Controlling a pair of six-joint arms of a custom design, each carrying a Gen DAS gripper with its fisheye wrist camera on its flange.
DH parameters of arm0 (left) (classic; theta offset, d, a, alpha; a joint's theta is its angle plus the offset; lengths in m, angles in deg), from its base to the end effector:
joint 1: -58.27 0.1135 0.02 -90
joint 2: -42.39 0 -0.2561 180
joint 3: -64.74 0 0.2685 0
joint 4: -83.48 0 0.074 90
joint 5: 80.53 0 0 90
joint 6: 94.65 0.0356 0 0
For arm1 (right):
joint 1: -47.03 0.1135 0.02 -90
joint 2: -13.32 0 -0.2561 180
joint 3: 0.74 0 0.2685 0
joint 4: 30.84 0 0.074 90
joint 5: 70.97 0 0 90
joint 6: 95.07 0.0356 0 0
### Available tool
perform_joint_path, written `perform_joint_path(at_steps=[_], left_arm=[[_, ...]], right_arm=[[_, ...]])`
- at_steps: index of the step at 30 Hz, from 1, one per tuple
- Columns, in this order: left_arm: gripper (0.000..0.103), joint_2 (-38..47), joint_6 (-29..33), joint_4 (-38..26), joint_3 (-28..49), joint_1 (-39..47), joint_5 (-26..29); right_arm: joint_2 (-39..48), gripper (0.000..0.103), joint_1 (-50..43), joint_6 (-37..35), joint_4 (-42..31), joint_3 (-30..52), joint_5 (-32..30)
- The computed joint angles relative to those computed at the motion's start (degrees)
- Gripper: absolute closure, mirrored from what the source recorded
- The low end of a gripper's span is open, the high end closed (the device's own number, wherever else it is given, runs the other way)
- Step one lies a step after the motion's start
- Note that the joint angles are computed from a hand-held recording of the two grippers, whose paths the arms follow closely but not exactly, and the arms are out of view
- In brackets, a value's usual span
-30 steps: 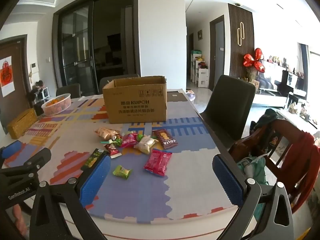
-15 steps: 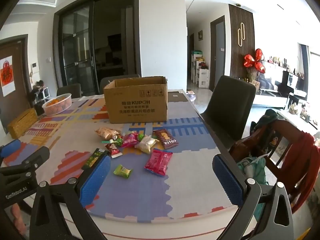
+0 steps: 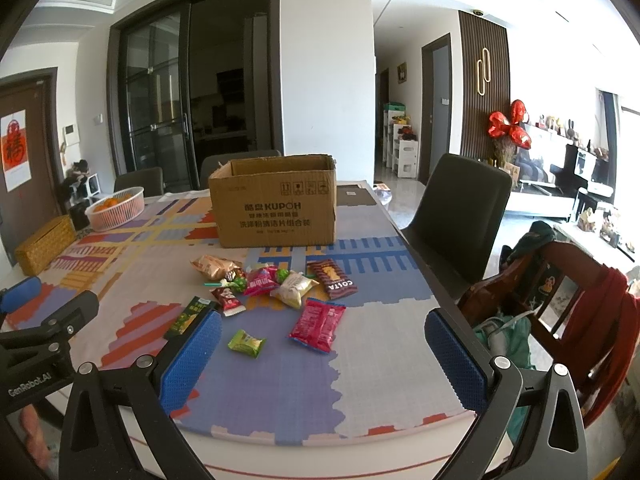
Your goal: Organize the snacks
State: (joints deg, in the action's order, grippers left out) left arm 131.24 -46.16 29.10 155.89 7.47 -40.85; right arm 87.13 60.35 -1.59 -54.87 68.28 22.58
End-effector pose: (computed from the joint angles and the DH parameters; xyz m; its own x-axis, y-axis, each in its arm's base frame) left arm 0.2378 -0.2482 0.3040 -0.5032 -0.0526 -0.8626 -0.1838 0.9818 0.0473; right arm 0.3042 0.0698 0.2842 -0.4790 -0.0511 -0.8763 -0.1484 0.9887 0.0234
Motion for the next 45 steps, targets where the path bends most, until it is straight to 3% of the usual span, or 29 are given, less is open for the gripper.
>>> perform_joint_path(at_steps=[45], left_arm=[[0.0,2.31,-0.95,-2.48,4.04,-0.88,-0.08]], right_arm=[[-0.45,0.0,0.32,-0.18,0.21,-0.22,0.36]])
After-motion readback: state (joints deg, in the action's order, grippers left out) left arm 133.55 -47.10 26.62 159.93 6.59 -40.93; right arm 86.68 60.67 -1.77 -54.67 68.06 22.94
